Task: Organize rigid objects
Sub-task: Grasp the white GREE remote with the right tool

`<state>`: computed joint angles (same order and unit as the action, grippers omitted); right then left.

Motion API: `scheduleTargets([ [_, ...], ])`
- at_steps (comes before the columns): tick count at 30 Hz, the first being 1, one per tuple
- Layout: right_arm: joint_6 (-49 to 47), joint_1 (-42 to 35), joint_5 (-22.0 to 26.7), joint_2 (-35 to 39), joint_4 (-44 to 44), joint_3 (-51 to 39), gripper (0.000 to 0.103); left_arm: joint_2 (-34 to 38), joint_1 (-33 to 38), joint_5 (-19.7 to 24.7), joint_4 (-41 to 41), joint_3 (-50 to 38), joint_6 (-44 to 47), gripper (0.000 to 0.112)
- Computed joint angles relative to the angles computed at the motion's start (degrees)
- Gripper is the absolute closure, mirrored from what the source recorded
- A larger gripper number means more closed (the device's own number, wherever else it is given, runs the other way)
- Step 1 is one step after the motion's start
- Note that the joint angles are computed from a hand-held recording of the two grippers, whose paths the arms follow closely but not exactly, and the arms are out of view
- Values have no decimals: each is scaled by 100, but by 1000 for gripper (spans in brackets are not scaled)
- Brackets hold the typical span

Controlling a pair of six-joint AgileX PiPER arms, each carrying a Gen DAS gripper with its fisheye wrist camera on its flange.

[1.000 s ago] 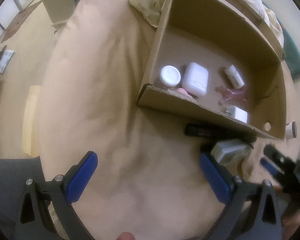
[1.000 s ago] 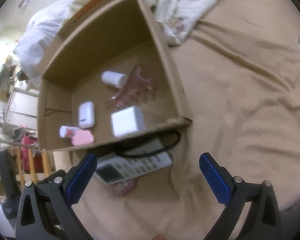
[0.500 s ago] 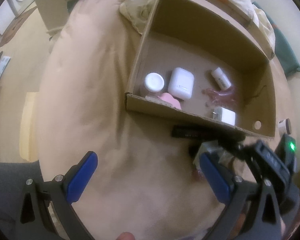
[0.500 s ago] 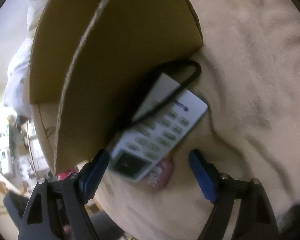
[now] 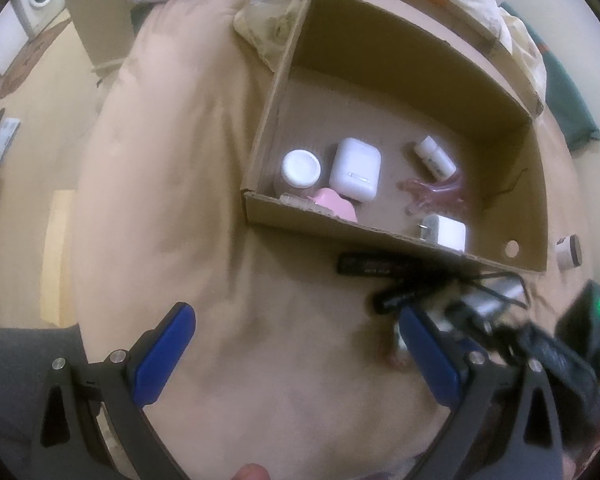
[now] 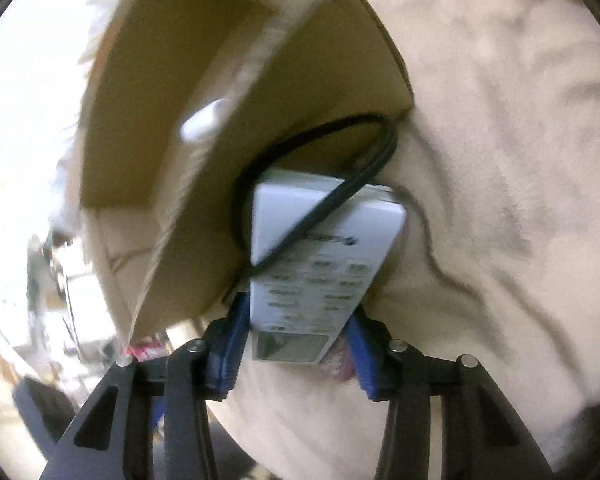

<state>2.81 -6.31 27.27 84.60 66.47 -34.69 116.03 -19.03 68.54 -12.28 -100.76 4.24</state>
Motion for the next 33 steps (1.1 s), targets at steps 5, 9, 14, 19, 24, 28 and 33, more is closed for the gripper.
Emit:
scheduleTargets([
  [5, 637, -105, 645, -483, -1368, -178, 57, -59, 21, -31, -21, 15, 34, 11],
  [9, 579, -585, 1638, -485, -2514, -597, 57, -70, 64, -21, -48, 20, 12, 11],
  [14, 605, -482, 2440, -13, -3506, -1205, 57, -89, 45, -76, -6, 32, -6, 11],
  [19, 1407, 385, 2287, 694, -4557, -1765, 57, -49, 39, -103, 62, 11, -39, 11],
  [24, 1810, 724, 1818, 1000, -4959, -1589, 56, 30, 65, -14, 45, -76, -40, 11],
  [28, 2127, 1063, 1924, 1053, -5464, -1788, 57, -34, 18, -73, 49, -14, 20, 11],
  [33, 1824, 916, 2159, 515, -5169, -1681, 58, -34, 40, -60, 12, -21, 37, 11],
])
